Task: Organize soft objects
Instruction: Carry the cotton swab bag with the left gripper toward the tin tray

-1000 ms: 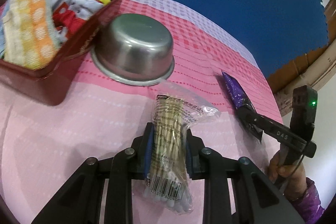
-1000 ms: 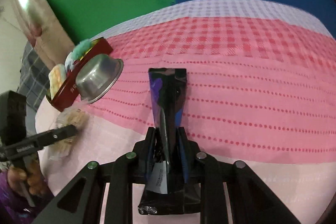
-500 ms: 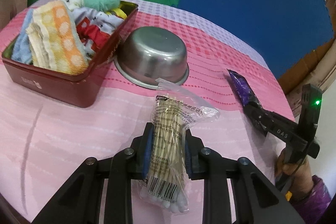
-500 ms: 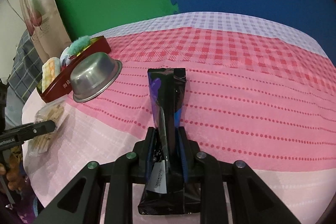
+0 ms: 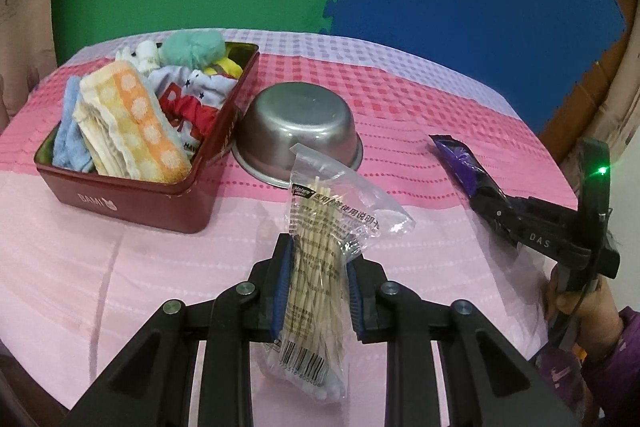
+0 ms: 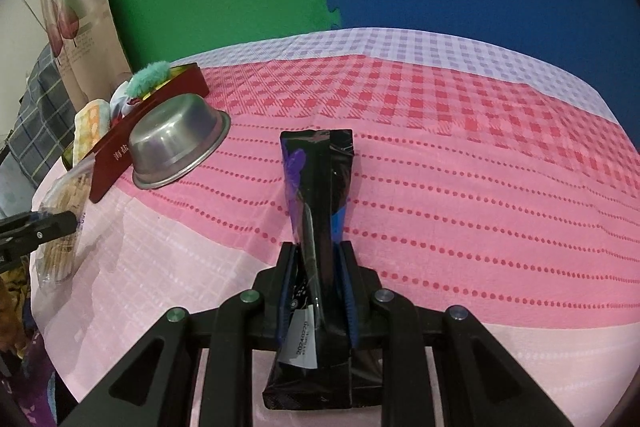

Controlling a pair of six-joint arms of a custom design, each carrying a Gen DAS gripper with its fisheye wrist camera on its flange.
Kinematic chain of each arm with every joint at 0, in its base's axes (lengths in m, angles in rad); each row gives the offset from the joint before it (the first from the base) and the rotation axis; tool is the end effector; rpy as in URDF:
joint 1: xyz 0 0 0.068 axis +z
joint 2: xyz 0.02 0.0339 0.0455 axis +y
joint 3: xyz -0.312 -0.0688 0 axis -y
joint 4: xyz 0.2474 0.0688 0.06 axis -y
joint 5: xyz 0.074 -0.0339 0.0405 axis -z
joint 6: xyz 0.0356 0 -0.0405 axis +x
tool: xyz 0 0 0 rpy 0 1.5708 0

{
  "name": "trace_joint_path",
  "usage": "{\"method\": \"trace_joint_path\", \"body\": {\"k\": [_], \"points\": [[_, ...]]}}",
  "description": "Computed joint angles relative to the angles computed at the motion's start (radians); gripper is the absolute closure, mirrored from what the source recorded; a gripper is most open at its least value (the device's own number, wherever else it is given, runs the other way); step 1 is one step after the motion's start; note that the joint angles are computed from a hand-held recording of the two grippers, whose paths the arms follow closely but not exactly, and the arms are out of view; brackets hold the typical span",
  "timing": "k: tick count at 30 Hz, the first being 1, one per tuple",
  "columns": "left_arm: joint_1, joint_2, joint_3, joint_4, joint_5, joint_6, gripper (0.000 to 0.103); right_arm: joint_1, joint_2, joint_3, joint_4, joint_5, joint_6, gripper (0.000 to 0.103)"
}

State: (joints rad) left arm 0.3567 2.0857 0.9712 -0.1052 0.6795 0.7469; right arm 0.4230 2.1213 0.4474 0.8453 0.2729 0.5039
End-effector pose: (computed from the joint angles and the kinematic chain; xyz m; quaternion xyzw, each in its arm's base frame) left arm 0.3559 0.1088 0.0939 0.2371 0.8995 -0.1931 0.3122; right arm 0.2689 0.1105 0.0473 0.0866 0.9205 0.0472 0.3780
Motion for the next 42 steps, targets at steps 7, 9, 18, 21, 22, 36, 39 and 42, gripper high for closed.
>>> {"method": "trace_joint_path", "body": {"k": [7,9,18,21,22,36,39,42], "points": [[-0.005,-0.014,-0.014,0.025,-0.01,-0.015,0.081,-0.001,-0.001,-0.003,0.002,0.003,-0.003,0.082],[-0.007,-0.02,-0.026,0.043,-0.017,-0.019,0.081,0.0,-0.001,-0.002,0.001,0.003,-0.003,0.082],[-0.02,-0.017,-0.032,0.066,-0.043,-0.028,0.081,-0.002,-0.006,-0.008,0.005,-0.002,-0.009,0.08],[-0.021,-0.008,-0.027,0.065,-0.047,-0.027,0.081,-0.001,-0.008,-0.009,0.005,-0.002,-0.008,0.08],[-0.021,-0.006,-0.026,0.065,-0.049,-0.026,0.081,-0.001,-0.008,-0.009,0.006,-0.003,-0.008,0.08],[-0.027,0.007,-0.01,0.059,-0.066,-0.03,0.081,0.002,-0.008,-0.002,-0.009,0.008,-0.018,0.079],[-0.027,0.006,-0.006,0.058,-0.073,-0.031,0.081,0.001,-0.007,-0.001,-0.008,0.007,-0.019,0.079],[-0.028,0.003,-0.001,0.059,-0.08,-0.033,0.081,0.001,-0.006,-0.001,-0.008,0.008,-0.02,0.079]]}}
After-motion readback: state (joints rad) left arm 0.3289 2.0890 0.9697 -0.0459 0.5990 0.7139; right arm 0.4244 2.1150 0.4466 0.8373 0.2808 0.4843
